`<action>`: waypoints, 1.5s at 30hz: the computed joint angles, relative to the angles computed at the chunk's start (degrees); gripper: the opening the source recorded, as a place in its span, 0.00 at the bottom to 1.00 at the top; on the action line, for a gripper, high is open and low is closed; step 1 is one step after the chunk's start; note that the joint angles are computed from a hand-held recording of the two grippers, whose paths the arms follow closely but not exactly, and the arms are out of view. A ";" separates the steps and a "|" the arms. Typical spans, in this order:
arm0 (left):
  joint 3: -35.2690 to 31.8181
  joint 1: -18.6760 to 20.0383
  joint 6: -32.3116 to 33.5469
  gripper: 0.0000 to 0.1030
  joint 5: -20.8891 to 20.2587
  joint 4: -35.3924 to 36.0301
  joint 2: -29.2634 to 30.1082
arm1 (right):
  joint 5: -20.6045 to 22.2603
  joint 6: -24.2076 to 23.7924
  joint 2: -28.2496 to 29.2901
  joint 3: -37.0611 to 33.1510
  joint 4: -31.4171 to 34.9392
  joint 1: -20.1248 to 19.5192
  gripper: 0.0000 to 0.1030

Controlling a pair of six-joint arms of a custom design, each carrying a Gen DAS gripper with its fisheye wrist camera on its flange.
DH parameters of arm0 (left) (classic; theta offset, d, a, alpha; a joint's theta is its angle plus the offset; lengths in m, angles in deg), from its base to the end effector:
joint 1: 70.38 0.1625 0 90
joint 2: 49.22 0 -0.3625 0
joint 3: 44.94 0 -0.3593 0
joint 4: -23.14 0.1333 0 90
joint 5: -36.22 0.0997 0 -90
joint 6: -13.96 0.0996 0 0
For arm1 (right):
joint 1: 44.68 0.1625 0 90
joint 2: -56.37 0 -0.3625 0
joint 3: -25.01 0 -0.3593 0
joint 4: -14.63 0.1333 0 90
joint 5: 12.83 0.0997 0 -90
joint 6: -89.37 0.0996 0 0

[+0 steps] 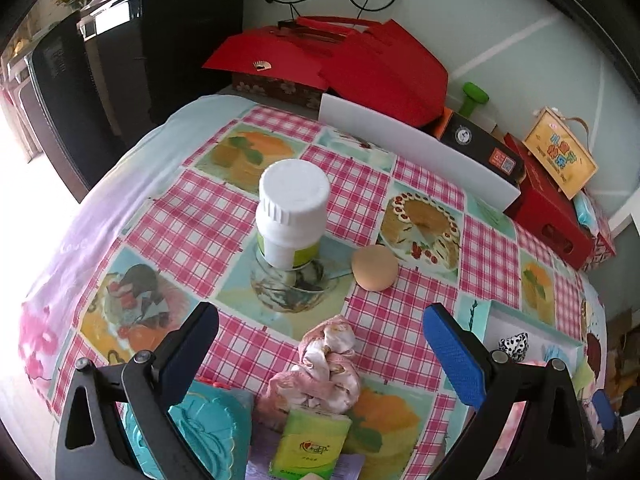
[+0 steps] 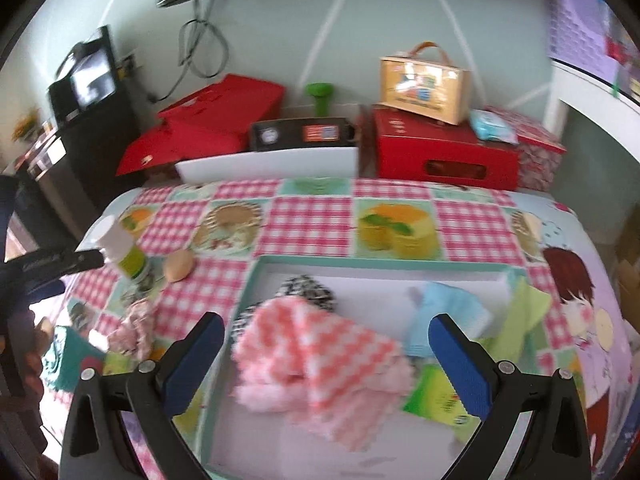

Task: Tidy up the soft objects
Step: 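Move both open tools back to the pile beside the tray, then grasp another green tissue pack with the right tool while the left tool grasps the pink floral fabric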

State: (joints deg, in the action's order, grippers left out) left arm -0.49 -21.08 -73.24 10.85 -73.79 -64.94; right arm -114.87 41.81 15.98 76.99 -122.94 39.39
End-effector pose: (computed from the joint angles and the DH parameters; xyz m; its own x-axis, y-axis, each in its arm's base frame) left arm -0.3137 -0.7072 0.0114 -0.6099 -0.6770 -0.4119 -0.0763 0.5675 -0.8198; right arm 0.0328 -0.7735 0.3050 -0.7096 -0.4436 0.5475 -0.6521 0.7077 -0.2719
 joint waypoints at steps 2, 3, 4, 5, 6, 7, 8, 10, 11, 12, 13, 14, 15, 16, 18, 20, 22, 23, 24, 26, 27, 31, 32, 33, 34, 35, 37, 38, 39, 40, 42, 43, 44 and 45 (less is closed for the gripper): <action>1.33 -0.36 -0.27 0.99 0.47 -0.87 -0.64 | 0.52 -1.03 -0.65 1.79 0.20 0.42 1.00; 2.37 -0.57 -0.03 0.99 0.77 -2.04 -1.07 | 0.97 -1.46 -1.09 2.82 0.37 0.60 1.00; 3.11 -0.64 0.33 0.99 0.99 -3.00 -1.40 | 1.31 -1.64 -1.35 3.36 0.58 0.70 1.00; 3.95 -0.83 0.30 0.99 1.22 -3.71 -1.77 | 2.01 -1.90 -1.73 4.17 1.23 0.82 1.00; 4.76 -0.99 0.04 0.99 1.39 -4.13 -2.16 | 2.52 -2.03 -1.94 4.67 1.85 0.91 1.00; 5.65 -1.17 -0.48 0.99 1.46 -4.27 -2.65 | 2.98 -2.19 -2.17 5.20 2.67 1.02 1.00; 6.47 -1.32 -0.84 0.99 1.50 -4.41 -3.11 | 3.26 -2.46 -2.50 6.04 3.21 1.19 1.00; 7.66 -1.60 -2.55 0.99 1.59 -2.89 -4.02 | 3.11 -3.19 -2.98 7.70 3.30 1.61 1.00; 7.64 -1.69 -3.97 0.99 1.52 -0.83 -4.30 | 3.03 -3.62 -3.22 8.58 3.42 1.87 1.00; 7.48 -1.82 -5.85 0.99 1.27 2.11 -4.65 | 3.03 -3.86 -3.32 9.01 3.78 2.02 1.00; 7.81 -1.89 -6.37 0.99 1.08 3.16 -5.06 | 2.97 -4.02 -3.45 9.52 4.30 2.22 1.00; 8.17 -1.94 -6.54 0.99 0.79 3.98 -5.46 | 2.91 -4.10 -3.58 10.20 4.89 2.45 1.00; 8.33 -1.93 -6.79 0.99 0.28 5.10 -5.80 | 2.85 -4.18 -3.63 10.59 5.43 2.59 1.00; 7.98 -1.84 -8.08 0.99 -0.43 7.51 -5.99 | 2.72 -4.24 -3.69 10.94 5.90 2.71 1.00; 6.60 -1.55 -11.34 0.99 -1.96 12.89 -5.94 | 2.22 -4.30 -3.65 11.64 6.37 3.03 1.00; 5.85 -1.20 -13.73 0.99 -3.26 16.90 -6.06 | 1.69 -4.11 -3.66 12.82 6.55 3.44 1.00; 8.31 -0.98 -13.02 0.99 -3.54 14.17 -7.30 | 1.52 -3.68 -3.62 13.63 6.97 3.72 1.00; 10.57 -0.76 -11.17 0.99 -3.85 10.44 -8.29 | 1.43 -3.46 -3.58 14.11 7.07 3.85 1.00; 11.61 -0.59 -10.03 0.99 -4.16 8.44 -8.68 | 1.11 -3.22 -3.47 14.67 7.02 4.02 1.00; 12.94 -0.09 -8.58 0.99 -4.73 5.96 -9.17 | 0.31 -3.25 -3.24 15.80 6.57 4.38 1.00; 13.06 0.12 -8.00 0.99 -5.03 5.34 -9.15 | 0.06 -3.30 -3.11 16.09 6.48 4.53 1.00; 15.33 0.57 -5.55 0.99 -5.23 1.25 -10.09 | -0.70 -3.98 -2.62 18.09 6.51 4.97 1.00; 15.88 0.61 -5.44 0.99 -5.16 0.74 -10.42 | -1.00 -4.38 -2.54 18.79 6.43 4.99 1.00; 16.59 0.68 -5.40 0.99 -5.17 0.15 -10.82 | -1.41 -4.76 -2.45 19.52 6.01 5.02 1.00; 17.08 0.75 -5.49 0.99 -5.21 -0.18 -11.11 | -1.86 -5.00 -2.36 20.13 5.54 5.07 1.00; 17.61 0.88 -5.53 0.99 -5.40 -0.61 -11.42 | -2.37 -5.20 -2.17 20.67 5.04 5.12 1.00; 18.42 1.10 -5.33 0.99 -5.64 -1.49 -11.89 | -2.99 -5.64 -1.93 21.57 4.27 5.10 1.00; 18.79 1.22 -5.13 0.99 -5.79 -2.01 -12.10 | -3.09 -5.81 -1.76 21.77 4.10 5.08 1.00; 19.07 1.30 -4.93 0.99 -5.86 -2.42 -12.25 | -3.23 -5.92 -1.61 22.07 3.98 5.05 1.00; 19.37 1.36 -4.73 0.99 -5.86 -2.81 -12.42 | -3.33 -5.96 -1.51 22.22 3.91 5.03 1.00; 19.62 1.39 -4.51 0.99 -5.74 -3.27 -12.58 | -3.80 -5.67 -0.92 22.18 3.92 5.15 1.00; 19.72 1.41 -4.35 0.99 -5.70 -3.52 -12.64 | -3.91 -5.52 -0.77 22.17 4.08 5.14 1.00; 19.72 1.44 -4.20 0.99 -5.69 -3.68 -12.64 | -3.98 -5.43 -0.60 22.21 4.06 5.13 1.00; 19.70 1.43 -4.17 0.99 -5.68 -3.71 -12.61 | -4.06 -5.42 -0.55 22.32 3.92 5.15 0.97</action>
State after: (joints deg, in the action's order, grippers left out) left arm 19.21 -19.65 -77.41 5.17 -77.51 -77.55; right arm -118.93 36.39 15.43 99.31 -119.02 44.53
